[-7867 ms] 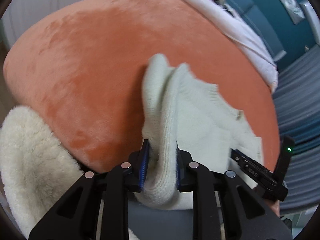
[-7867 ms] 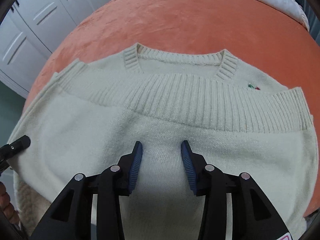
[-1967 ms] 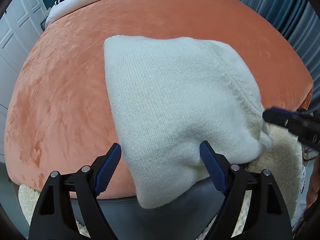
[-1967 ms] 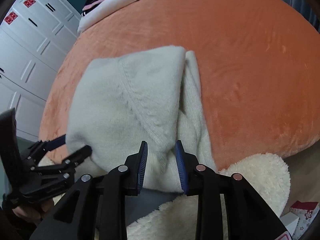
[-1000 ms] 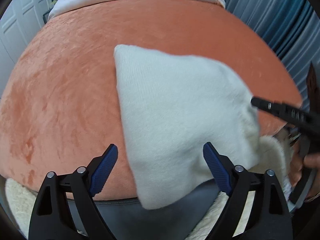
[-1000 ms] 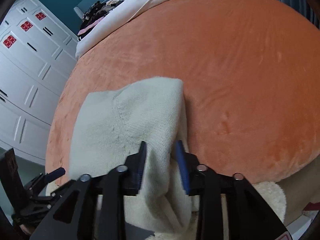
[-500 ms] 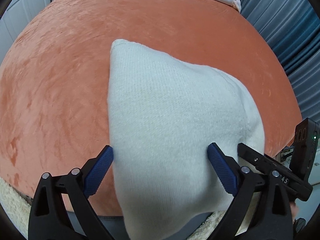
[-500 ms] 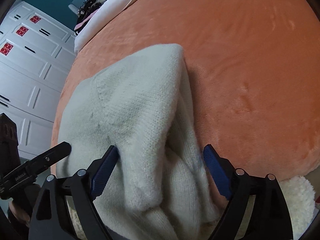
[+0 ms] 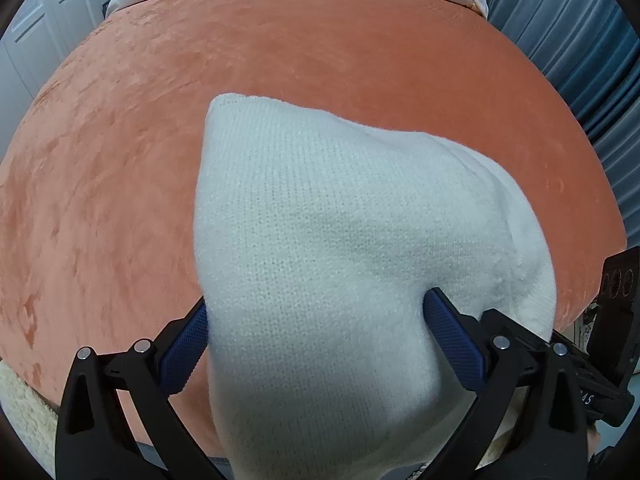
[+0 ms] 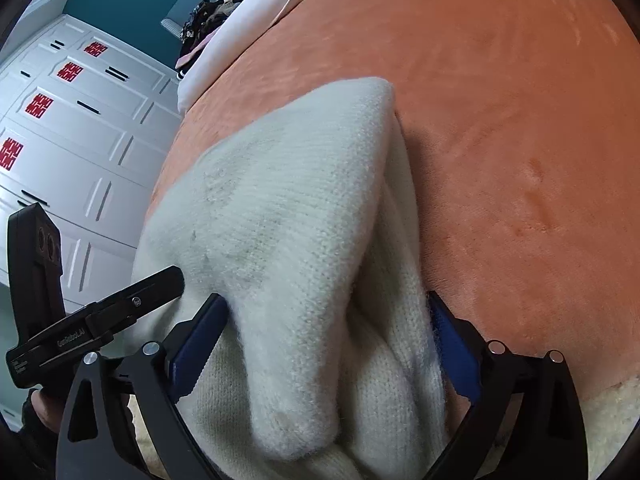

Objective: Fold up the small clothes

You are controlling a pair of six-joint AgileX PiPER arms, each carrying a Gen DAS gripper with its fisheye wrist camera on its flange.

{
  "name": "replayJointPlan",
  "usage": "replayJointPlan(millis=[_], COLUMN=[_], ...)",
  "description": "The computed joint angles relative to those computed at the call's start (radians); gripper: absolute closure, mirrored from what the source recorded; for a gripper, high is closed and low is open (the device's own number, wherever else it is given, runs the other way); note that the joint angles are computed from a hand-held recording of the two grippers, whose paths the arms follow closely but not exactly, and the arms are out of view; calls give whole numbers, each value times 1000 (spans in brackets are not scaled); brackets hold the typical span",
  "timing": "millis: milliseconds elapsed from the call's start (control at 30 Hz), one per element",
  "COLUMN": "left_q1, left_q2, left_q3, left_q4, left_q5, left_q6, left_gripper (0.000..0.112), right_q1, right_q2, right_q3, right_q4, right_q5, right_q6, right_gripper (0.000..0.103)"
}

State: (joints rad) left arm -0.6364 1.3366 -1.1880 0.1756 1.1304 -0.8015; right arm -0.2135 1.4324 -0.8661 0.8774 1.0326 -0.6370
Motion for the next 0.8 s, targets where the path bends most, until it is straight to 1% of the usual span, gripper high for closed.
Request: replayJointPlan(millis=[267, 500, 633, 700, 733, 767, 800], left_q1=[23, 28, 20, 31, 44, 59, 78], left_q2=[5, 13, 19, 20, 24, 29, 37], left_q3=[17, 28, 29, 23, 13, -3, -27], left_q4=[-3, 3, 12, -5, -25, -50, -81], left_q5=[-35, -61, -69, -65, -56, -40, -15], left_q6=[31, 31, 20, 41, 64, 91, 125], left_gripper=[14, 14, 14, 14, 14, 14, 19], right_q1=[39, 44, 48, 45, 43, 43, 41], right_q2=[48, 78, 89, 97, 103, 106, 108], right_q3=[-38, -46, -48, -53, -59, -66, -76], right_q4=[26, 64, 72, 83, 89, 91, 89], right_q5=[-22, -30, -36, -29, -20, -9, 5], right_q6=[3, -32, -43, -44, -40, -29, -11], right_gripper=[5, 5, 5, 5, 7, 13, 17])
